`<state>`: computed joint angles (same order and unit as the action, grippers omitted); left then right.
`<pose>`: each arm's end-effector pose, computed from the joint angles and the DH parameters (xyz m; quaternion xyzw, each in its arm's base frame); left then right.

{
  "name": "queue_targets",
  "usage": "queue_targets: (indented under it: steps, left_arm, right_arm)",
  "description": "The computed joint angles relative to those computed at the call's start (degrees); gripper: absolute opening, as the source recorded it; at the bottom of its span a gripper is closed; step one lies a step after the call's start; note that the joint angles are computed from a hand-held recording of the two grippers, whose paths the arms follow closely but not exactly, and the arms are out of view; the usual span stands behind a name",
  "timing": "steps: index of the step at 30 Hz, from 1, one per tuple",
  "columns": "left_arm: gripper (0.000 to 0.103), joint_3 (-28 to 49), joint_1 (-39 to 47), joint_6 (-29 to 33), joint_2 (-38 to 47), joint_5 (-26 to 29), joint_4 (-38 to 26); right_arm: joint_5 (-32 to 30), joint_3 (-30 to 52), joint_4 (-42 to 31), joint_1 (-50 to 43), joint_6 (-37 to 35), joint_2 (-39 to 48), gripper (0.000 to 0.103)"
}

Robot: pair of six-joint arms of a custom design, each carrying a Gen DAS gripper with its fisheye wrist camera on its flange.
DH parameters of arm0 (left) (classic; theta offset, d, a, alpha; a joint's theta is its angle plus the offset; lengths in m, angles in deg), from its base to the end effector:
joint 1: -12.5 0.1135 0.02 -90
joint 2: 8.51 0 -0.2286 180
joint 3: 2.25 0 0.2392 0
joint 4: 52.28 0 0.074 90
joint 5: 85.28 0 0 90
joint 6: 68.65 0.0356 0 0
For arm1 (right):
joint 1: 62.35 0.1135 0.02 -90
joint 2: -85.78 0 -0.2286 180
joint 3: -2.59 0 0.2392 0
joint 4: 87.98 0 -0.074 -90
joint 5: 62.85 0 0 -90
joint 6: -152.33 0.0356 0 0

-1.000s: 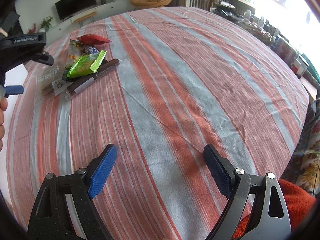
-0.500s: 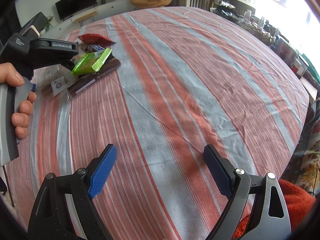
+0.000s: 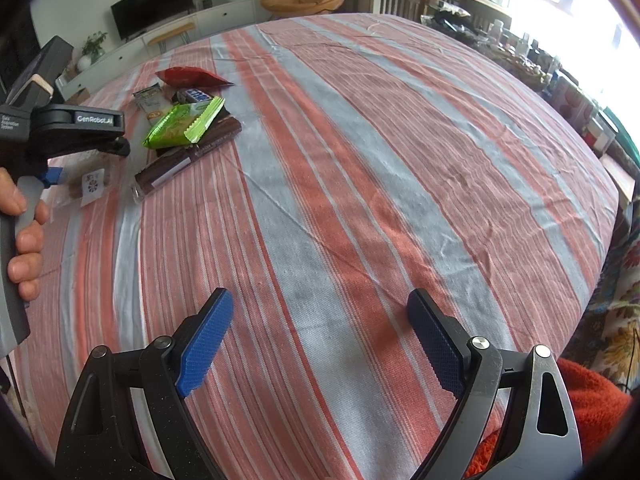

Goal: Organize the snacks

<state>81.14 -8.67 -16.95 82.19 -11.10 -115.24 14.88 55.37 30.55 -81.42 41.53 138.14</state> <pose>0.2801 -0.0981 0.2098 -0.1686 0.9614 0.0336 0.2146 0.1653 -0.0491 0.2011 -0.0412 0.9622 0.0125 0.2689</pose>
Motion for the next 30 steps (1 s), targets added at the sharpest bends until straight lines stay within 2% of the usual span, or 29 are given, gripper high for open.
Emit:
queue_targets:
  steps: [2,3,11,17,20,22,23,25,30]
  left_arm:
    - [0.067,-2.9,-0.8,0.9,-3.0,-1.2,0.5]
    - [0.065,-4.2,-0.9,1.0,-4.5,-1.1,0.6]
    - [0.065,-13.3,-6.0,-1.7,-15.3,-1.1,-1.2]
    - [0.066,-18.0,-14.8,-6.8,-22.2,-3.2,-5.1]
    - [0.075,-20.0,-17.7,-8.8,-23.7,-4.6,-4.5]
    - [0.088,-20.8,-19.6,-10.2,-23.4,-6.7,-3.7]
    - [0.091,-21.2,-20.5,-11.8,-23.3,-8.3,-3.6]
    - [0.102,-22.6,-20.2,-13.6,-24.0,-8.7,-2.7]
    - [0.103,-24.8,-20.6,-12.8,-25.8,-11.0,-0.4]
  right_arm:
    - [0.0,0.0,0.0,0.0,0.0,0.0,0.091]
    - [0.0,0.0,0.0,0.0,0.0,0.0,0.091]
    - [-0.1,0.0,0.0,-0.1,-0.1,0.0,0.091]
    - [-0.1,0.0,-0.1,-0.1,-0.1,0.0,0.091]
    - [-0.1,0.0,-0.1,-0.1,-0.1,0.0,0.091]
    - [-0.1,0.0,-0.1,-0.1,-0.2,0.0,0.091]
    - [-0.2,-0.1,-0.2,-0.2,-0.2,-0.2,0.091]
    - [-0.1,0.0,-0.2,-0.2,-0.2,-0.1,0.091]
    - [0.0,-0.1,-0.2,0.0,0.0,-0.2,0.091]
